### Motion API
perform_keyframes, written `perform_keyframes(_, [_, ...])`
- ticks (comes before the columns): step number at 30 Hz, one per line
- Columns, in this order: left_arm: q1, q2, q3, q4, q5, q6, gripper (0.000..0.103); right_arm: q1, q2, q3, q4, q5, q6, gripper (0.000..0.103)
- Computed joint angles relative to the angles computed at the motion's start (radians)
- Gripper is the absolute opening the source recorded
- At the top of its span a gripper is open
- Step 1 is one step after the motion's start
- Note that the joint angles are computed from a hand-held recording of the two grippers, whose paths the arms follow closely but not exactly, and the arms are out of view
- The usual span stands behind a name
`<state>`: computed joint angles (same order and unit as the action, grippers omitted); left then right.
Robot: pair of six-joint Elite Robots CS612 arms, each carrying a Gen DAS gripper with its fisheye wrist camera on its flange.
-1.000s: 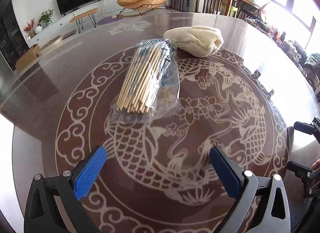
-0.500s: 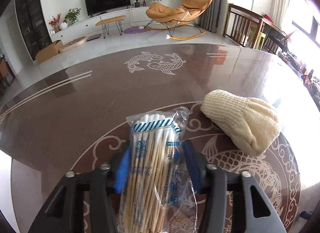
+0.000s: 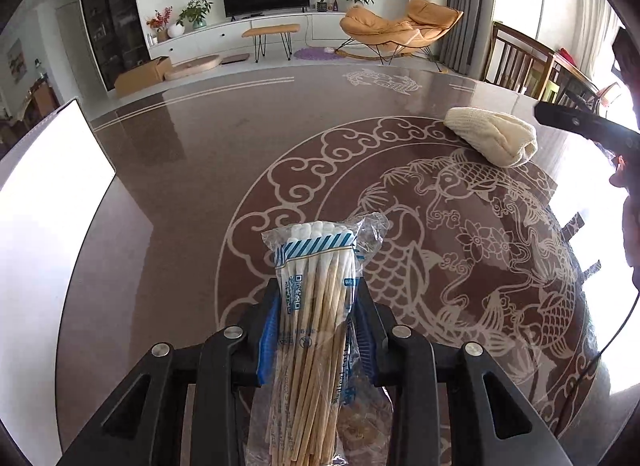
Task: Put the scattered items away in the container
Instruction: 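Grasp the bagged wooden swabs with the left gripper while the right gripper grasps the knitted hat, then lift the swab bag and knitted hat off the table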
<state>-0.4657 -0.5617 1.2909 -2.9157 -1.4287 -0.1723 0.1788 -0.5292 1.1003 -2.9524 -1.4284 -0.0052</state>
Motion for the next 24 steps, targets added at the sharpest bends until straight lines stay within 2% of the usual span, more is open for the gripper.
perform_keyframes(4, [0.002, 0.0, 0.006, -0.017, -0.006, -0.022, 0.035, 0.023, 0.124, -0.264, 0.287, -0.091, -0.017, 0.082])
perform_keyframes(6, [-0.001, 0.0, 0.009, -0.025, 0.003, -0.027, 0.035, 0.027, 0.153, -0.315, 0.364, -0.098, -0.024, 0.077])
perform_keyframes(7, [-0.002, 0.001, 0.013, -0.034, 0.007, -0.023, 0.035, 0.028, 0.152, -0.309, 0.369, -0.099, -0.034, 0.073])
perform_keyframes(8, [-0.004, 0.0, 0.018, -0.043, 0.011, -0.023, 0.035, 0.031, 0.141, -0.28, 0.347, -0.112, -0.047, 0.052])
perform_keyframes(9, [-0.004, -0.003, 0.025, -0.048, 0.013, -0.028, 0.035, 0.035, 0.123, -0.24, 0.312, -0.128, -0.055, 0.049])
perform_keyframes(12, [-0.006, -0.024, 0.067, -0.066, 0.006, -0.05, 0.034, 0.043, 0.04, -0.069, 0.232, -0.126, -0.046, 0.049])
perform_keyframes(16, [-0.017, -0.068, 0.177, -0.14, 0.007, -0.07, 0.034, 0.069, -0.093, 0.228, 0.042, -0.109, -0.047, 0.049])
perform_keyframes(19, [-0.031, -0.087, 0.229, -0.181, 0.034, -0.075, 0.036, 0.097, -0.14, 0.361, -0.087, -0.178, 0.003, 0.052])
perform_keyframes(20, [-0.034, -0.088, 0.234, -0.187, 0.042, -0.081, 0.04, 0.105, -0.147, 0.377, -0.096, -0.206, 0.026, 0.055])
perform_keyframes(22, [-0.032, -0.087, 0.231, -0.183, 0.026, -0.095, 0.057, 0.109, -0.155, 0.391, -0.091, -0.225, 0.073, 0.061])
perform_keyframes(23, [-0.032, -0.085, 0.224, -0.17, 0.02, -0.096, 0.078, 0.11, -0.156, 0.392, -0.087, -0.233, 0.095, 0.065])
perform_keyframes(24, [-0.034, -0.084, 0.217, -0.144, 0.03, -0.092, 0.089, 0.109, -0.157, 0.393, -0.082, -0.236, 0.115, 0.067])
